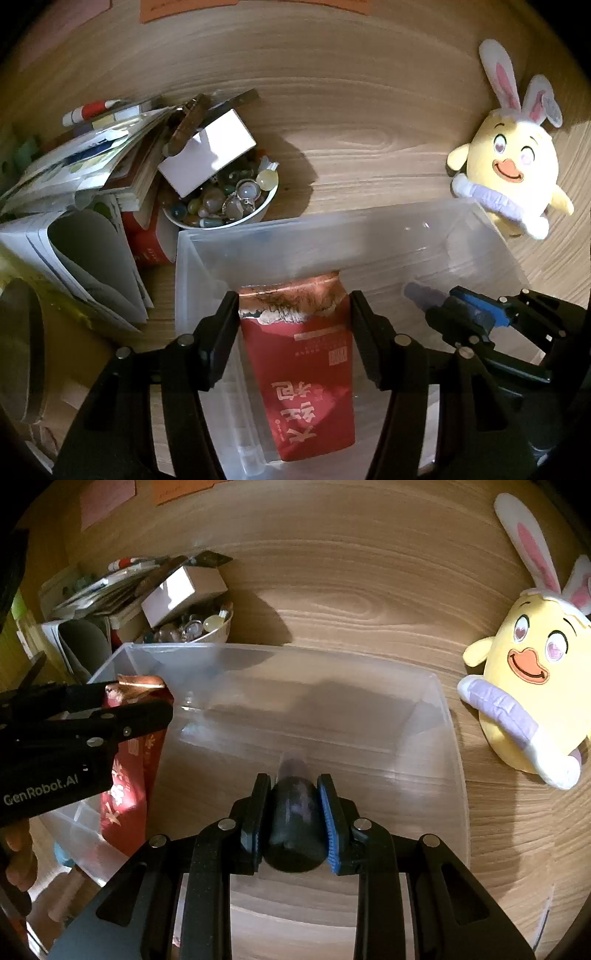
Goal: Organize objects
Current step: 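Carry the red packet and spray bottle into the clear box and release both, then move the left tool back to the blue tape roll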
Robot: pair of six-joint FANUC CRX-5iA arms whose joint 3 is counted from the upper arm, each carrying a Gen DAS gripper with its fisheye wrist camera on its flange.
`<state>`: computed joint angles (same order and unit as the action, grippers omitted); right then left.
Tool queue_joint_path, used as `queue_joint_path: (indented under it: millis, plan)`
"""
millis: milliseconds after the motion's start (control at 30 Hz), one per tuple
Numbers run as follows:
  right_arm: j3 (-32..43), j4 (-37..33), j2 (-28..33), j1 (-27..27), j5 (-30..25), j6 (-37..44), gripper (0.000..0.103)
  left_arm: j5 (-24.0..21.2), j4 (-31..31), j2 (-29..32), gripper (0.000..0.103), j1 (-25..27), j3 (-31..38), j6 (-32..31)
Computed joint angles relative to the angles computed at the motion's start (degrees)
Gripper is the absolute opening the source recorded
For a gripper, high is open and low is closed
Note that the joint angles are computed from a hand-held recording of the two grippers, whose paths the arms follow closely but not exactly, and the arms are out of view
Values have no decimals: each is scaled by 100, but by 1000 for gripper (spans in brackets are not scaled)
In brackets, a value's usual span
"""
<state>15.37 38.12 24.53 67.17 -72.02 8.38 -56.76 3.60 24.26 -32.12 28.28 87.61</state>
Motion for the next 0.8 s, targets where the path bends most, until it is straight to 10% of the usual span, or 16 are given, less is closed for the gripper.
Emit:
queue_joint_path:
  millis: [333, 800]
  plan:
    - [0, 249, -49, 121, -93, -89, 40, 258, 156, -268, 59, 86, -380, -88]
    - [-388, 1134, -454, 631, -403, -819, 74, 1090, 212, -1401, 91, 126, -1578, -230]
